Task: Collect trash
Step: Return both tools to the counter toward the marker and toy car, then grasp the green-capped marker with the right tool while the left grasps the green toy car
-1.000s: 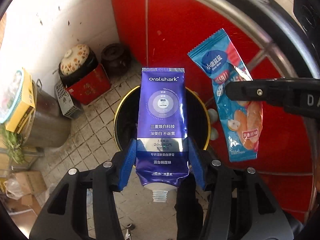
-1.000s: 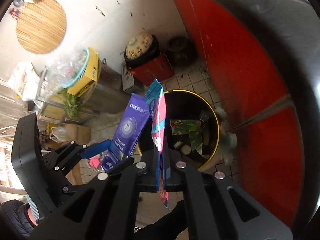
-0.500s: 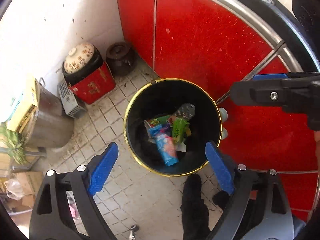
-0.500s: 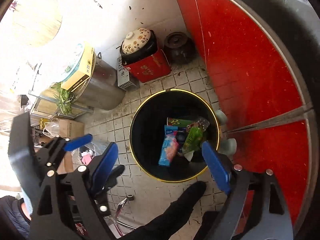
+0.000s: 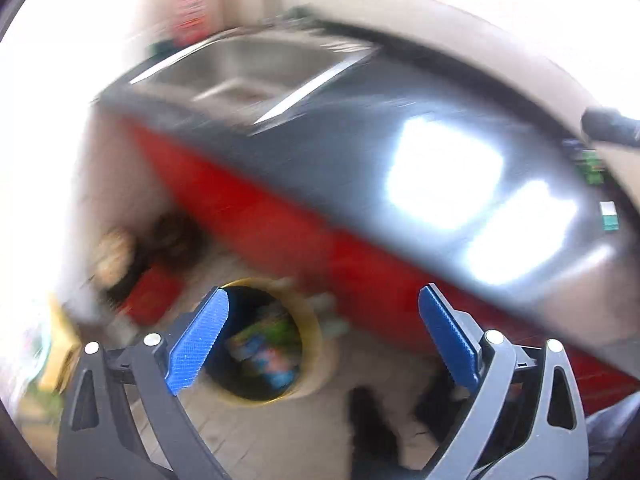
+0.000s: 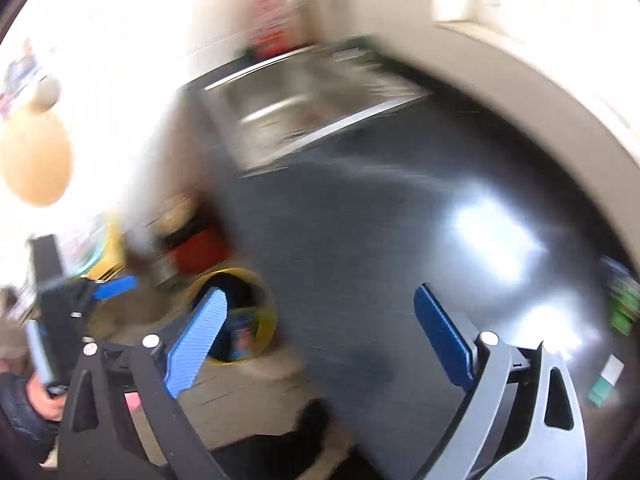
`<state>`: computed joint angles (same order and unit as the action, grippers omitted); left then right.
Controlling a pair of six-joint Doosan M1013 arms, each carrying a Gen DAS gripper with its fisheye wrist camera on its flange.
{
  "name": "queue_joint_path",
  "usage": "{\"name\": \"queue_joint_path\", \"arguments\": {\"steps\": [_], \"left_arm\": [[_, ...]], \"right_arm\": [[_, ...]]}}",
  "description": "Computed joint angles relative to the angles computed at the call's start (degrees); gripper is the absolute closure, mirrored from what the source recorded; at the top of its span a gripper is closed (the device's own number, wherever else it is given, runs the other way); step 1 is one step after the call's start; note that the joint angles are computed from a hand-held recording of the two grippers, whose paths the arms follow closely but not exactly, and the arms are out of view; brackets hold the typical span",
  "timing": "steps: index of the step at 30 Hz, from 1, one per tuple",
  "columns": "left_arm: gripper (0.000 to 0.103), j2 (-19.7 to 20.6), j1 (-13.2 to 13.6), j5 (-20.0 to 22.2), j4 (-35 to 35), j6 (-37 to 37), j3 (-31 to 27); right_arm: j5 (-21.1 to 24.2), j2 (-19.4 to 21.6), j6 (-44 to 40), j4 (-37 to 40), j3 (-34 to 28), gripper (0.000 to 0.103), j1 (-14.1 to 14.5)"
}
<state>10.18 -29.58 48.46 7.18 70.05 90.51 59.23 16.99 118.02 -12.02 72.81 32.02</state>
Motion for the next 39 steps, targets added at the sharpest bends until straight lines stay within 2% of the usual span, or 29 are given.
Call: {"name": "queue_joint_path", "arguments": {"steps": [3, 6, 11, 18, 25, 30, 33, 39], "left_arm": [[0.01, 4.0, -2.69, 0.4, -9.49, 10.66, -6.45], [0.01, 8.43, -5.96, 3.29, -16.06, 19.06, -13.98], [0.01, 13.11, -10.08, 6.8, -18.34, 25.62, -22.77], [0.01, 16.76, -13.45, 10.1, -17.53, 28.47, -29.45], [0.01, 20.97, -15.12, 13.05, -13.43, 24.98, -34.67], [0.01, 25.05, -15.94, 15.23, -9.62, 22.15, -39.08], [0.01, 27.71, -16.17, 16.67, -8.14, 20.54, -42.1], [0.01, 35.11, -16.84, 22.57, -7.9, 16.5, -53.72]], "right_arm": [[1.94, -5.65, 12.09, -7.65, 5.67, 0.011, -2.53], [5.04, -10.48, 22.98, -14.47, 10.45, 0.011, -4.38], [6.5, -17.49, 34.47, -19.59, 17.56, 0.011, -6.82], [6.93, -22.05, 38.4, -19.99, 22.6, 0.011, -9.15], [4.19, -20.82, 35.34, -17.38, 24.36, 0.011, -13.68], [0.08, -17.48, 30.77, -14.18, 26.44, 0.012, -17.93], [-1.69, -14.97, 27.98, -11.58, 27.31, 0.017, -20.48], [-4.44, -11.58, 22.1, -7.9, 27.8, 0.018, -23.76]]}}
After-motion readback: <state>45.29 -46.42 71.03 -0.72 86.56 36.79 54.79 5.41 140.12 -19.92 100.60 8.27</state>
